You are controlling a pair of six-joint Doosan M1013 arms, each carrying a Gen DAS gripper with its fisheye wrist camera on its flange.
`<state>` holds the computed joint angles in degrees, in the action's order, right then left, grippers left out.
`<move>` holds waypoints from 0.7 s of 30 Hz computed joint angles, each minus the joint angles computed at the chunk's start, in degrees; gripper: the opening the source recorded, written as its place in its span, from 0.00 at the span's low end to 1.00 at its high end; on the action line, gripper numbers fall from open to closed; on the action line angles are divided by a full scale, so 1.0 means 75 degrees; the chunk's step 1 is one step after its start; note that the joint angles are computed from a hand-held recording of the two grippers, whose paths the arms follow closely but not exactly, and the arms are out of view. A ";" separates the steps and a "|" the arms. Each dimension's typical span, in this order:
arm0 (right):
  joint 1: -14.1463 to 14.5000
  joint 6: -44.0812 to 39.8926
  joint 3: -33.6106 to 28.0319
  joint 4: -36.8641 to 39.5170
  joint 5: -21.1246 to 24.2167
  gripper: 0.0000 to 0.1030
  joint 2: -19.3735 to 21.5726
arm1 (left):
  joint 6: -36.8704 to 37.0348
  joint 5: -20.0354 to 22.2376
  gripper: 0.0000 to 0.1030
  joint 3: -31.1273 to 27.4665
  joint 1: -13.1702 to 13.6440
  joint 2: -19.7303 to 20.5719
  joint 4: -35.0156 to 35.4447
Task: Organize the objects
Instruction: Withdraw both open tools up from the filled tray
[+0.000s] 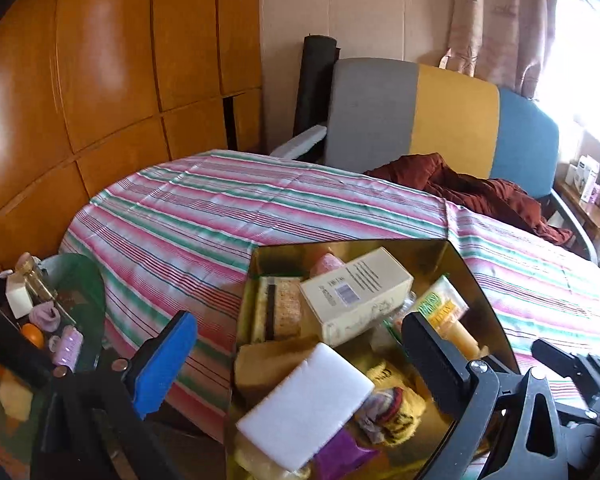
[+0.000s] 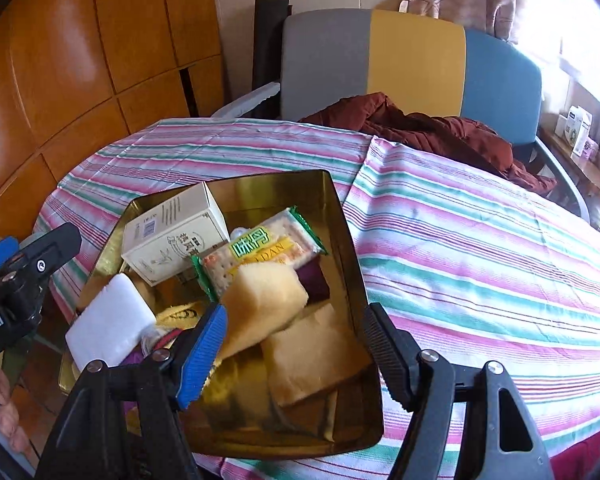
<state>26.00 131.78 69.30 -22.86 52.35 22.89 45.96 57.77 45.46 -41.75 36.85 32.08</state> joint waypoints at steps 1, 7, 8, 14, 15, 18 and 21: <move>-0.0001 0.0012 0.0021 -0.0014 -0.0001 0.70 -0.0008 | 0.0011 -0.0008 1.00 0.0004 0.0015 -0.0007 -0.0139; 0.0061 0.0247 0.0148 -0.0425 -0.0065 0.70 -0.0083 | -0.0095 -0.0143 1.00 0.0101 0.0041 -0.0061 -0.0420; 0.0071 0.0272 0.0150 -0.0468 -0.0064 0.70 -0.0085 | -0.0112 -0.0158 1.00 0.0118 0.0036 -0.0066 -0.0420; 0.0060 0.0248 0.0146 -0.0467 -0.0059 0.70 -0.0078 | -0.0097 -0.0173 1.00 0.0133 0.0010 -0.0062 -0.0357; 0.0060 0.0235 0.0140 -0.0461 -0.0044 0.70 -0.0074 | -0.0090 -0.0169 1.00 0.0134 0.0012 -0.0060 -0.0361; 0.0063 0.0217 0.0141 -0.0455 -0.0033 0.70 -0.0073 | -0.0094 -0.0120 1.00 0.0124 0.0025 -0.0046 -0.0367; 0.0069 0.0182 0.0118 -0.0429 0.0019 0.70 -0.0050 | -0.0058 -0.0044 1.00 0.0102 0.0023 -0.0018 -0.0334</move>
<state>26.52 133.14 70.18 -26.08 52.49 22.51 45.52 57.44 46.23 -41.58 36.71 29.58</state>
